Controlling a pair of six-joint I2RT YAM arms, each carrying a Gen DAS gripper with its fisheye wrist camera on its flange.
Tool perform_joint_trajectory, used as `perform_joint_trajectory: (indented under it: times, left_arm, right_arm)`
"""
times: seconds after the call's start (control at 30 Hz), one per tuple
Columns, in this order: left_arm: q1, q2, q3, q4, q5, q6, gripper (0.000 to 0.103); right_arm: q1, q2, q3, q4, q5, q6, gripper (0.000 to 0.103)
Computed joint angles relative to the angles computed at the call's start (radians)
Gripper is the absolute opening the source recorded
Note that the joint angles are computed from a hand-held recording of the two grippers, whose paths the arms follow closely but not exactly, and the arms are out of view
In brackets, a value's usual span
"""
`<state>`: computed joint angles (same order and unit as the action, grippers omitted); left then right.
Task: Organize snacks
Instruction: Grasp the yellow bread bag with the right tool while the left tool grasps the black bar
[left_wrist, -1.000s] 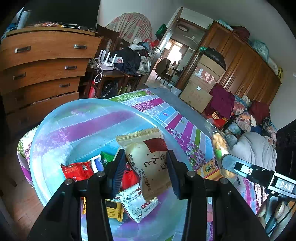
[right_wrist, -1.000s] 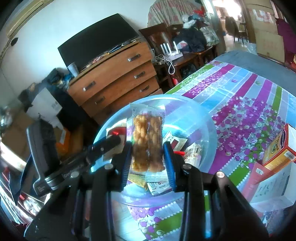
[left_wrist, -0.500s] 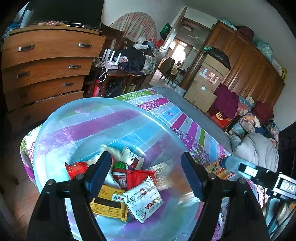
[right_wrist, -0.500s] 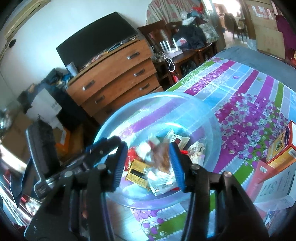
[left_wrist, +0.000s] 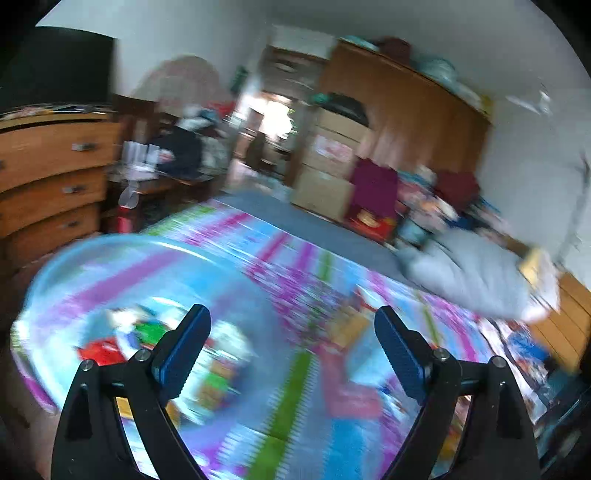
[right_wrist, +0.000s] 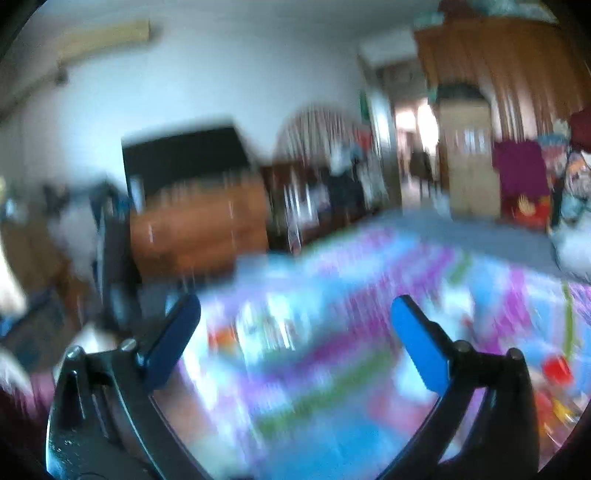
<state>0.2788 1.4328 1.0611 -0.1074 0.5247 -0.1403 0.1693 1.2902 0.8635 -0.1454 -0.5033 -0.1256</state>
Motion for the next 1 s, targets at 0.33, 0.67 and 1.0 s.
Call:
perform_joint_trajectory:
  times: [0.33,0.67,1.0]
  left_arm:
    - [-0.312,0.060,-0.087,-0.104,0.089,0.066,0.091]
    - [-0.480,0.191,-0.099,-0.104,0.048,-0.007,0.091]
    - [-0.681,0.414,0.086,-0.066,-0.053,-0.020,0.085]
  right_arm:
    - [-0.654,0.399,0.067,-0.400,0.116,-0.762,0.065]
    - [-0.475,0.639,0.204,-0.380,0.174,-0.885,0.070]
    - [-0.750,0.623,0.135,-0.339,-0.107,-0.690,0.052]
